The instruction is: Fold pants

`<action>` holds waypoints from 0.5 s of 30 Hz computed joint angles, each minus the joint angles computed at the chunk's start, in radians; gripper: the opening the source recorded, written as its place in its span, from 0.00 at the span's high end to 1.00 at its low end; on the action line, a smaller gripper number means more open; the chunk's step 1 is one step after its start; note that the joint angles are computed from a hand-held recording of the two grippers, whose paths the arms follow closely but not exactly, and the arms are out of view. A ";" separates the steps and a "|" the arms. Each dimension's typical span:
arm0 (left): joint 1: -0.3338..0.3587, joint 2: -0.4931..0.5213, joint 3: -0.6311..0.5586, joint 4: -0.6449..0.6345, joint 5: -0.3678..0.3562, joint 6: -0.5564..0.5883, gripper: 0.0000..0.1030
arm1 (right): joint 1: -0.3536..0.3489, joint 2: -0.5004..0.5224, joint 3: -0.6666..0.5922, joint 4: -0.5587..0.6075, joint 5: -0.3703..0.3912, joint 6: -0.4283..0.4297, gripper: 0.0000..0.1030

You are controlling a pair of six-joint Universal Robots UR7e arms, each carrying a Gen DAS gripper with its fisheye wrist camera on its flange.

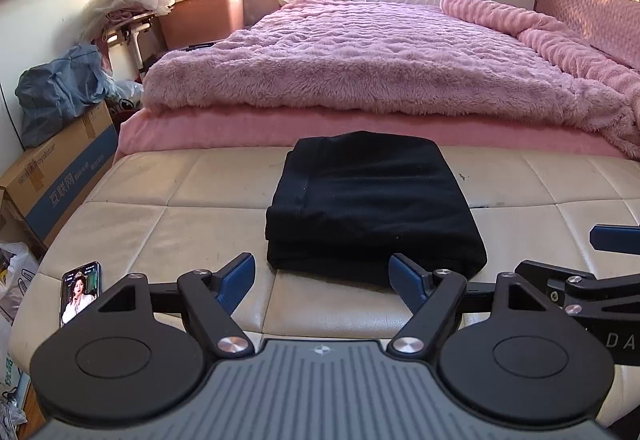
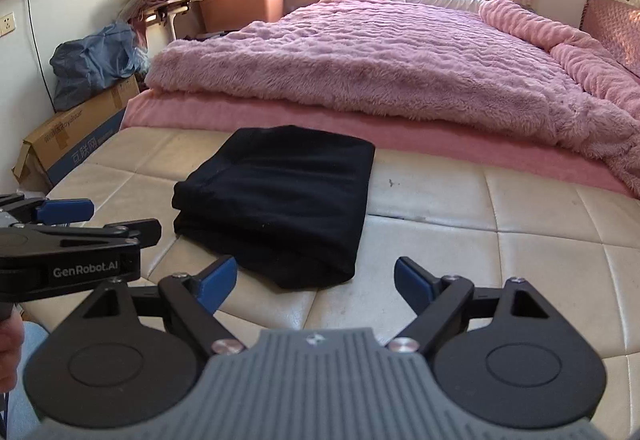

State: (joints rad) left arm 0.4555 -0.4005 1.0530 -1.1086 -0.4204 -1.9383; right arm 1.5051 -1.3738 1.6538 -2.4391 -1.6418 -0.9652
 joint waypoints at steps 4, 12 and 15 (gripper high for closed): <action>0.001 0.003 -0.007 0.006 -0.001 0.001 0.13 | 0.000 0.007 -0.010 0.009 -0.003 0.005 0.20; 0.004 0.007 -0.016 0.014 -0.003 -0.001 0.13 | -0.001 0.012 -0.017 0.013 0.000 0.003 0.20; 0.005 0.005 -0.016 0.014 -0.005 0.000 0.13 | -0.003 0.010 -0.015 0.018 0.001 0.000 0.20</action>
State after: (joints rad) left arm 0.4606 -0.3955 1.0369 -1.0950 -0.4255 -1.9387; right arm 1.5023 -1.3638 1.6389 -2.4214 -1.6403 -0.9656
